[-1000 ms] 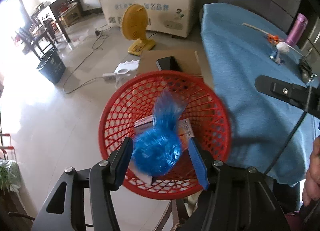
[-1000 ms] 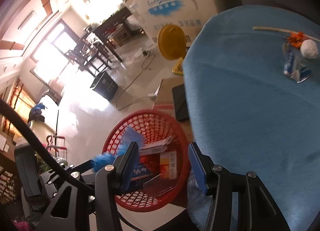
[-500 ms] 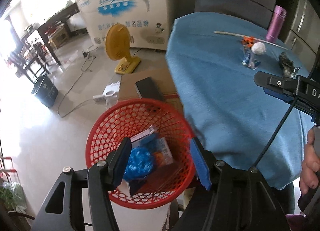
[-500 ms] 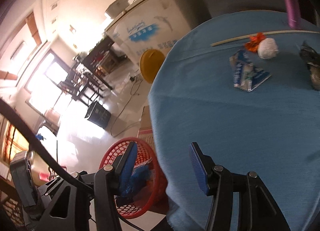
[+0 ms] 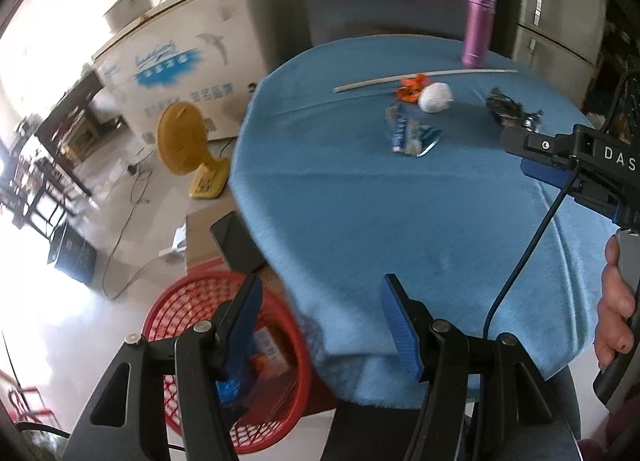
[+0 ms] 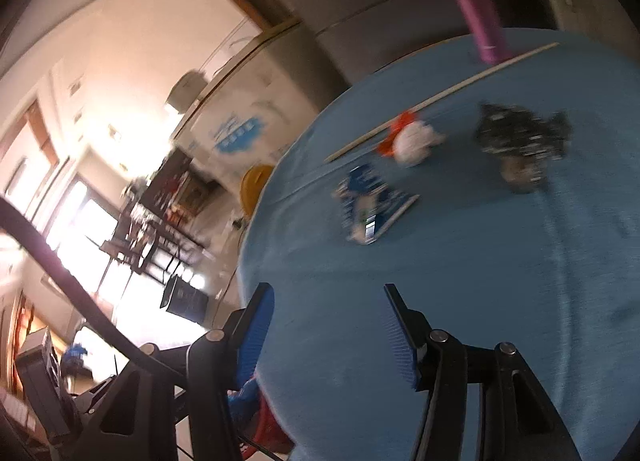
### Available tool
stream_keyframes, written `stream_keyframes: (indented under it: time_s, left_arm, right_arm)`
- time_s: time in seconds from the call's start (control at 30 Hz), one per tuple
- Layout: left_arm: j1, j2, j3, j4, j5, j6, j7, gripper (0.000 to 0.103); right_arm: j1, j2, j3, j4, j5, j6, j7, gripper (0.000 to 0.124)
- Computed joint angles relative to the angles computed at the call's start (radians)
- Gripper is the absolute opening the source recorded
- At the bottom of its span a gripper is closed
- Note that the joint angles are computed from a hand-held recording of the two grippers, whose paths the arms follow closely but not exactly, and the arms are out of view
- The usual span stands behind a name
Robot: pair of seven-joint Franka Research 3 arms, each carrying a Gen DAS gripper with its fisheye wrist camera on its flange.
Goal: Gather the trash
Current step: 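Move both open tools back over the blue table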
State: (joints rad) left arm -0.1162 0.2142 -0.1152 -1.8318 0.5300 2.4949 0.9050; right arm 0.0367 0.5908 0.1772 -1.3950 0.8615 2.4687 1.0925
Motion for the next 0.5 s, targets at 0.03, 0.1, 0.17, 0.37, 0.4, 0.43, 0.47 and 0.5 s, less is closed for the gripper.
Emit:
stream_keyframes:
  time_s: [0.03, 0.1, 0.17, 0.37, 0.4, 0.43, 0.47, 0.5]
  left_arm:
    - [-0.005, 0.019, -0.004, 0.026, 0.004, -0.007, 0.013, 0.062]
    - [-0.017, 0.055, -0.009, 0.08, 0.006, -0.024, 0.037, 0.062]
    - [-0.025, 0.088, -0.013, 0.128, -0.005, -0.039, 0.069, 0.062]
    - [-0.053, 0.208, -0.016, 0.301, -0.045, -0.086, 0.169, 0.062]
    - [-0.058, 0.228, -0.015, 0.33, -0.052, -0.094, 0.184, 0.062]
    - [-0.062, 0.247, -0.014, 0.358, -0.06, -0.101, 0.199, 0.062]
    - [-0.065, 0.269, -0.014, 0.391, -0.069, -0.11, 0.217, 0.062]
    - [-0.069, 0.289, -0.013, 0.422, -0.077, -0.119, 0.231, 0.062]
  right_arm:
    - [-0.006, 0.003, -0.005, 0.003, 0.004, 0.003, 0.009, 0.059]
    - [-0.018, 0.011, -0.014, 0.013, 0.005, 0.008, 0.026, 0.059]
    - [-0.031, 0.016, -0.019, 0.016, 0.007, 0.015, 0.039, 0.059]
    - [-0.053, 0.037, -0.033, 0.032, -0.012, 0.03, 0.096, 0.059]
    - [-0.058, 0.041, -0.033, 0.034, -0.015, 0.034, 0.099, 0.059]
    - [-0.06, 0.043, -0.034, 0.034, -0.019, 0.039, 0.104, 0.059]
    - [-0.061, 0.047, -0.035, 0.039, -0.025, 0.042, 0.112, 0.059]
    - [-0.062, 0.052, -0.037, 0.047, -0.033, 0.044, 0.121, 0.059]
